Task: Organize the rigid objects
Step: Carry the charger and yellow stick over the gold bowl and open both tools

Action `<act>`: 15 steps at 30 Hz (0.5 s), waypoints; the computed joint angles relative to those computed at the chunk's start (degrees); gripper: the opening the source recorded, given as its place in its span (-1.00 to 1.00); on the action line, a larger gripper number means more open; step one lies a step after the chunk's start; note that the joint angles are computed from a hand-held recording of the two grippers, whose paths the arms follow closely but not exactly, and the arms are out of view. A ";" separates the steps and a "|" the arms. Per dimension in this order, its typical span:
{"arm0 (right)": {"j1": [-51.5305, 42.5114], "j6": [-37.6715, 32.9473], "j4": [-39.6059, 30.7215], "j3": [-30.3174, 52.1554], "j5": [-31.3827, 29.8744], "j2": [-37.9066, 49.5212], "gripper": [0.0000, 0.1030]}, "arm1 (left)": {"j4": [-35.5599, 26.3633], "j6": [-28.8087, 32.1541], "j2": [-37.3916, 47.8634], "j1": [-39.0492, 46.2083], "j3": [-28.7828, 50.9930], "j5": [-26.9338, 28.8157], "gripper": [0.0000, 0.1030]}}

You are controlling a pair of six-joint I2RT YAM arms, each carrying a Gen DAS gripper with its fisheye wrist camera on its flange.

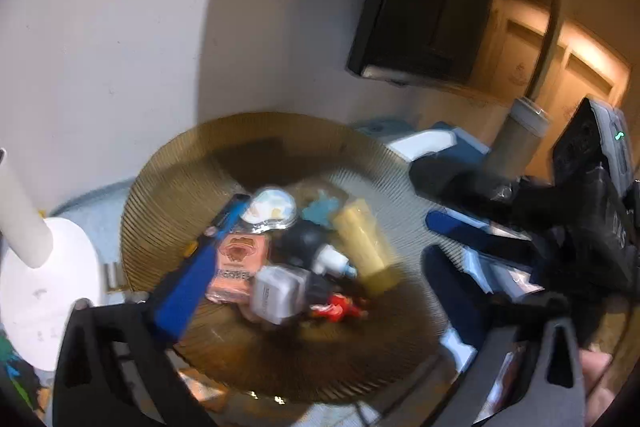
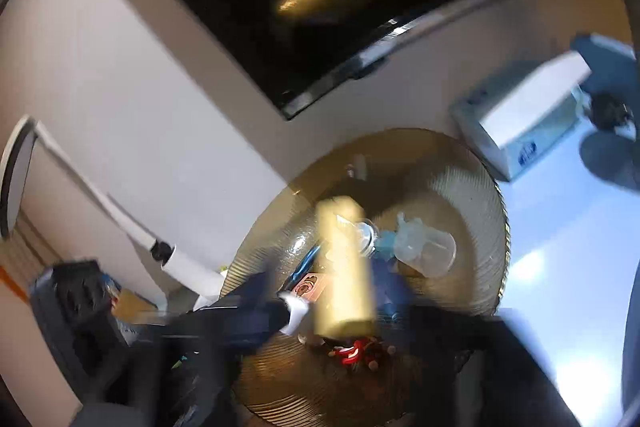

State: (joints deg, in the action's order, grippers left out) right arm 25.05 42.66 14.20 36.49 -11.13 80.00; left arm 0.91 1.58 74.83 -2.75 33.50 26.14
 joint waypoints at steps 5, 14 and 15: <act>0.34 6.47 5.55 -2.23 -4.28 -2.41 1.00 | -3.38 0.86 -7.14 2.10 -1.71 -2.37 0.99; 14.38 6.91 -2.28 6.58 6.23 -3.58 1.00 | -17.20 12.00 -18.86 22.51 -1.41 4.64 0.99; 16.76 6.46 -3.37 8.41 7.78 -2.49 1.00 | -18.84 14.02 -18.70 26.28 -1.01 6.50 0.99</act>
State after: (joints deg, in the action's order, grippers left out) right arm 41.81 49.12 10.83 44.90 -3.35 77.51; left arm -17.93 15.60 56.13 23.53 32.49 32.64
